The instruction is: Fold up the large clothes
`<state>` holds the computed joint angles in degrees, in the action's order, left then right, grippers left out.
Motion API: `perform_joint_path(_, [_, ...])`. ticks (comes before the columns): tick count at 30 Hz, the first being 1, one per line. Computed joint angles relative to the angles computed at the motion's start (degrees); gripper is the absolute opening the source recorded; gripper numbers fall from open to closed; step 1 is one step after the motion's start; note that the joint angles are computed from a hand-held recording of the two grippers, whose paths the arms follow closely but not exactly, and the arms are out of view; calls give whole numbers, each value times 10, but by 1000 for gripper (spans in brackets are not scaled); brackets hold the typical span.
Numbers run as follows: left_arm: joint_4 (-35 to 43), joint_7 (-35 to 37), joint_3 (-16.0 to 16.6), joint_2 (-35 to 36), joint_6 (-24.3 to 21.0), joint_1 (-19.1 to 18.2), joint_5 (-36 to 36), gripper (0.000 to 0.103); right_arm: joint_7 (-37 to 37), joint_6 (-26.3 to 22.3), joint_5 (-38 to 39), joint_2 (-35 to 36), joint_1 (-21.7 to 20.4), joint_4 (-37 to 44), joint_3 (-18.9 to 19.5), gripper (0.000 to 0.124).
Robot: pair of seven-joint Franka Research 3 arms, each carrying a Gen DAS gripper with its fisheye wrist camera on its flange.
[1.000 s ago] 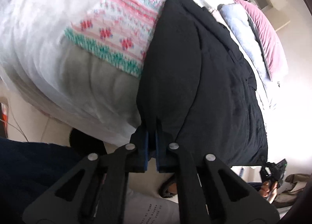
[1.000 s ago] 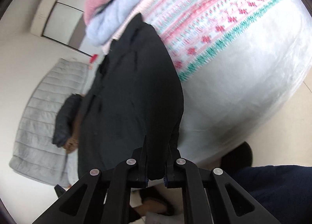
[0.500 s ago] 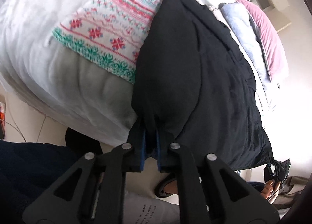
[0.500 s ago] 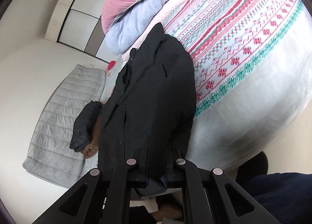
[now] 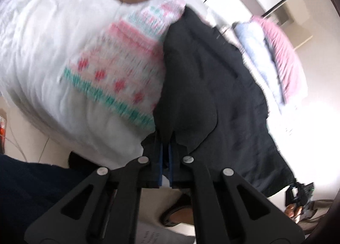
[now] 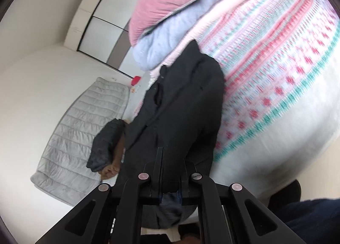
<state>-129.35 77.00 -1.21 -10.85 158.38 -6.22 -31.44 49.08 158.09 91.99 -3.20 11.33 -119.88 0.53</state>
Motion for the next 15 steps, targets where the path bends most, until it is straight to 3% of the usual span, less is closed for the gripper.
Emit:
perform_joint_path(6, [83, -20, -1, 30, -11, 7, -6, 5, 32, 15, -35, 39, -3, 86, 5, 8])
perform_joint_path(11, [177, -32, -11, 77, -43, 31, -16, 5, 101, 23, -106, 89, -11, 167, 14, 8])
perform_joint_path(15, [243, -68, -27, 118, -70, 56, 18, 5, 133, 31, -123, 127, -26, 221, 26, 8])
